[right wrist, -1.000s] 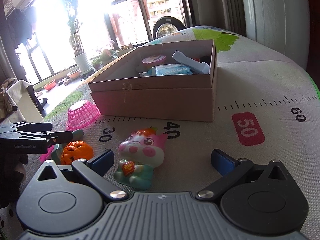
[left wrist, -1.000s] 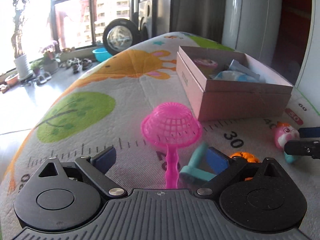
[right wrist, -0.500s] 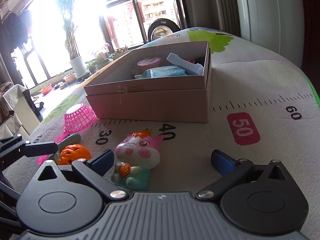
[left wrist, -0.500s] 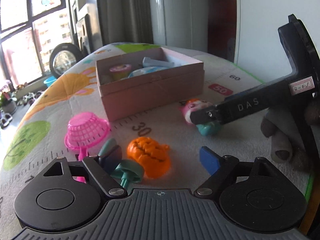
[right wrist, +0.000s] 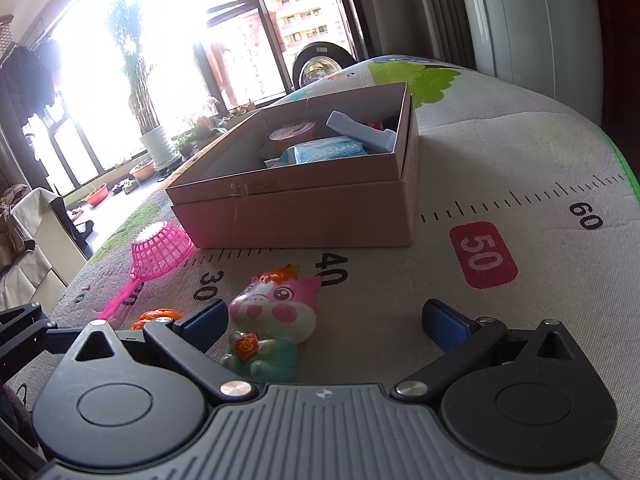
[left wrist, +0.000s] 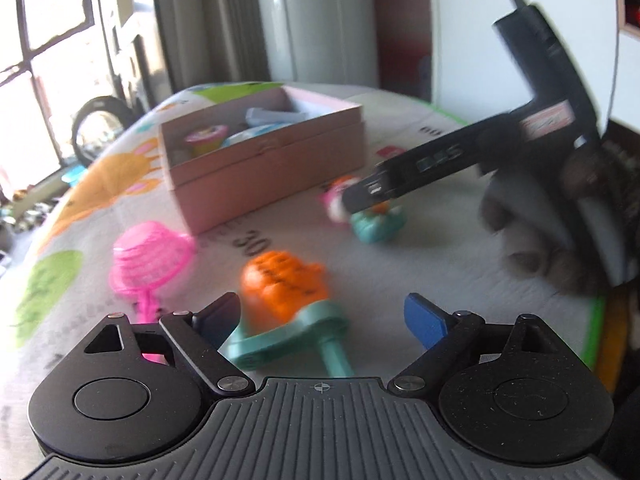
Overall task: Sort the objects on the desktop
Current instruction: 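Reach the left gripper toward the pink strainer while the right approaches the pink cat toy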
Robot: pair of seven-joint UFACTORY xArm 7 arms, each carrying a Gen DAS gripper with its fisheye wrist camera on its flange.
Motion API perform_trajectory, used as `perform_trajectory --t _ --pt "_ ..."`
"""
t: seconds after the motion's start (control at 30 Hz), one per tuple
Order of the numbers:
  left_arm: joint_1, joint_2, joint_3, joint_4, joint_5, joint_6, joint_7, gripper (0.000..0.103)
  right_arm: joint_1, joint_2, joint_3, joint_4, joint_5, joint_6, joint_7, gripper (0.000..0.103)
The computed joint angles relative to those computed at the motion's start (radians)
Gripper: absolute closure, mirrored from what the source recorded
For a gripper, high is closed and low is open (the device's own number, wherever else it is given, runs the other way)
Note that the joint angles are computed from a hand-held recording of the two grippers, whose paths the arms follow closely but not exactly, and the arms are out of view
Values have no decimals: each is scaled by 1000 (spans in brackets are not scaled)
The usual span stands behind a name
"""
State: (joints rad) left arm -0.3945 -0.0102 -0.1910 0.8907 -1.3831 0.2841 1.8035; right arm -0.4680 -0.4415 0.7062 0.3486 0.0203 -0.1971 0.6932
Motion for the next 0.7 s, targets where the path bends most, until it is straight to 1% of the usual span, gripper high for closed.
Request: perform_trajectory --t 0.03,0.07,0.13,0.2,0.23,0.27,0.3,0.33,0.37,0.4,0.47,0.5,0.57,0.6,0.63,0.67,0.7 --pt "-1 13 -1 10 -12 -39 22 10 0 0 0 0 0 0 0 0" --pt "2 27 -1 22 -5 -68 19 8 0 0 0 0 0 0 0 0" --pt "7 58 -5 52 -10 -135 24 8 -1 0 1 0 0 1 -1 0" --pt "1 88 -12 92 -60 -213 63 9 -1 0 1 0 1 -1 -1 0" --pt "-6 86 2 100 -53 -203 44 9 -1 0 1 0 1 -1 -1 0" --pt "30 74 -15 98 -8 -152 -18 9 0 1 0 0 1 -1 -1 0" --pt "44 54 -6 92 41 -74 -82 9 0 1 -1 0 2 -1 -2 0" --pt "55 36 2 88 78 9 -127 10 1 1 -1 -1 2 -1 -2 0" --pt "58 22 5 81 95 66 -137 10 1 1 -1 -1 2 -1 -2 0" --pt "53 11 3 71 107 93 -130 11 2 1 -2 -1 3 -2 -2 0" --pt "26 -1 -12 40 136 73 -114 11 3 1 -5 -2 6 -5 -2 0" --pt "13 -1 -18 29 151 60 -118 12 6 2 -6 -2 8 -7 -2 0" --pt "0 -2 -17 11 183 85 -157 11 9 3 -9 -3 11 -10 -3 0" --pt "1 -3 -10 10 203 135 -179 12 11 3 -10 -5 14 -13 -3 0" --pt "7 -5 0 14 217 204 -203 12 14 5 -13 -6 17 -16 -4 0" --pt "11 -8 6 14 210 253 -206 12 18 6 -18 -8 20 -19 -6 0" --pt "12 -13 9 12 193 279 -190 11 20 7 -19 -8 25 -21 -8 0"
